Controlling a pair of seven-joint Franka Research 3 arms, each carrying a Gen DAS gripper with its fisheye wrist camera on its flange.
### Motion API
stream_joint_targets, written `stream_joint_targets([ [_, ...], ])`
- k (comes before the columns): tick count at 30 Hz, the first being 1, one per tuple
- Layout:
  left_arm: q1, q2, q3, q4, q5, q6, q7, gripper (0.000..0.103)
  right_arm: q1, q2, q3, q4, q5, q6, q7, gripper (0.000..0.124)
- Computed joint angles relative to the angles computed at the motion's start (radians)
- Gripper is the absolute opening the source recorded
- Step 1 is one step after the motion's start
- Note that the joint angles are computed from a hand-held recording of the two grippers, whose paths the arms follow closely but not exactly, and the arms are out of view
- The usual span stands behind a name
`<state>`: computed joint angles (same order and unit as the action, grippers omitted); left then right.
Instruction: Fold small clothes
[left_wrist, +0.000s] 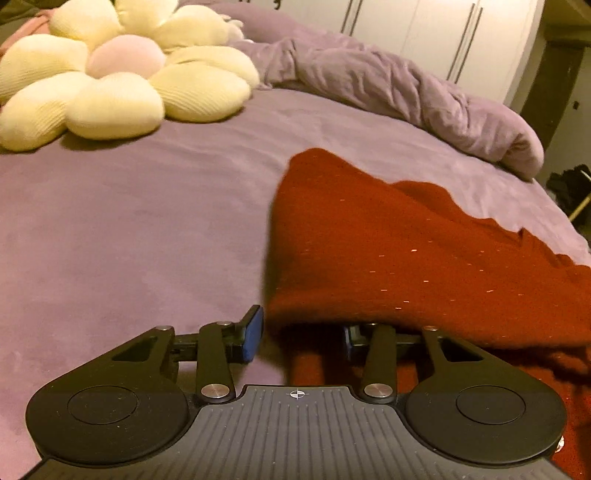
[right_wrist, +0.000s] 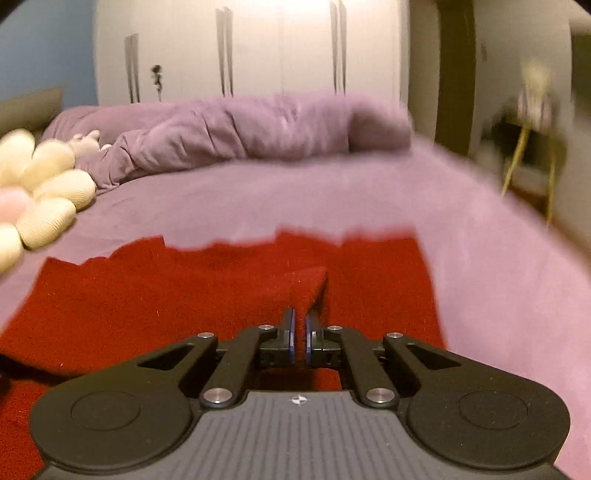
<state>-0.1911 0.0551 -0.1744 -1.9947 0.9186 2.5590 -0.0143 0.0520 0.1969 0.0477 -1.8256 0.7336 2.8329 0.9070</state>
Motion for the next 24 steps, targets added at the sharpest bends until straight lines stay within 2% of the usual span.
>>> stream_joint_targets([
  [2, -0.007, 0.010, -0.004, 0.019, 0.016, -0.026, 0.015, 0.044, -0.020, 0.018, -0.013, 0.030, 0.019, -0.088, 0.063, 0.019],
  [3, -0.009, 0.014, -0.004, 0.023, 0.019, -0.031, 0.024, 0.044, -0.038, 0.026, -0.008, 0.044, 0.061, -0.126, 0.064, 0.029],
  [5, -0.012, 0.022, -0.003, 0.031, 0.007, -0.038, 0.045, 0.044, -0.061, 0.033, 0.005, 0.052, 0.144, -0.183, 0.044, 0.032],
  [8, -0.016, 0.030, -0.001, 0.040, -0.010, -0.047, 0.056, 0.044, -0.052, 0.057, 0.007, 0.075, 0.156, -0.193, 0.043, 0.034],
  [10, -0.019, 0.032, 0.001, 0.045, -0.008, -0.054, 0.060, 0.044, -0.041, 0.069, 0.005, 0.096, 0.119, -0.186, 0.019, 0.023],
  [11, -0.021, 0.033, 0.001, 0.049, -0.004, -0.063, 0.061, 0.044, -0.039, 0.066, 0.008, 0.096, 0.106, -0.182, -0.012, 0.009],
  [12, -0.024, 0.034, 0.001, 0.053, -0.001, -0.072, 0.063, 0.047, -0.029, 0.055, 0.010, 0.081, 0.091, -0.139, -0.044, 0.008],
  [14, -0.031, 0.038, -0.001, 0.064, 0.008, -0.097, 0.065, 0.052, -0.008, 0.028, 0.027, 0.027, 0.099, 0.050, -0.149, 0.008],
  [16, -0.033, 0.041, -0.002, 0.070, 0.004, -0.087, 0.080, 0.053, 0.023, 0.019, 0.030, -0.023, 0.061, 0.246, -0.193, 0.008],
  [17, -0.034, 0.042, -0.003, 0.073, 0.004, -0.076, 0.091, 0.053, 0.025, 0.022, 0.028, -0.028, 0.034, 0.277, -0.189, 0.008],
  [21, -0.046, 0.057, -0.003, 0.096, 0.015, -0.083, 0.120, 0.048, 0.033, 0.031, -0.018, -0.042, -0.114, 0.206, -0.076, 0.008],
  [22, -0.045, 0.062, -0.001, 0.100, 0.004, -0.082, 0.127, 0.048, 0.028, 0.033, -0.020, -0.044, -0.136, 0.185, -0.061, 0.008],
  [24, -0.042, 0.071, 0.004, 0.106, -0.021, -0.084, 0.130, 0.041, -0.002, 0.030, 0.012, -0.057, -0.112, 0.186, -0.085, 0.008],
])
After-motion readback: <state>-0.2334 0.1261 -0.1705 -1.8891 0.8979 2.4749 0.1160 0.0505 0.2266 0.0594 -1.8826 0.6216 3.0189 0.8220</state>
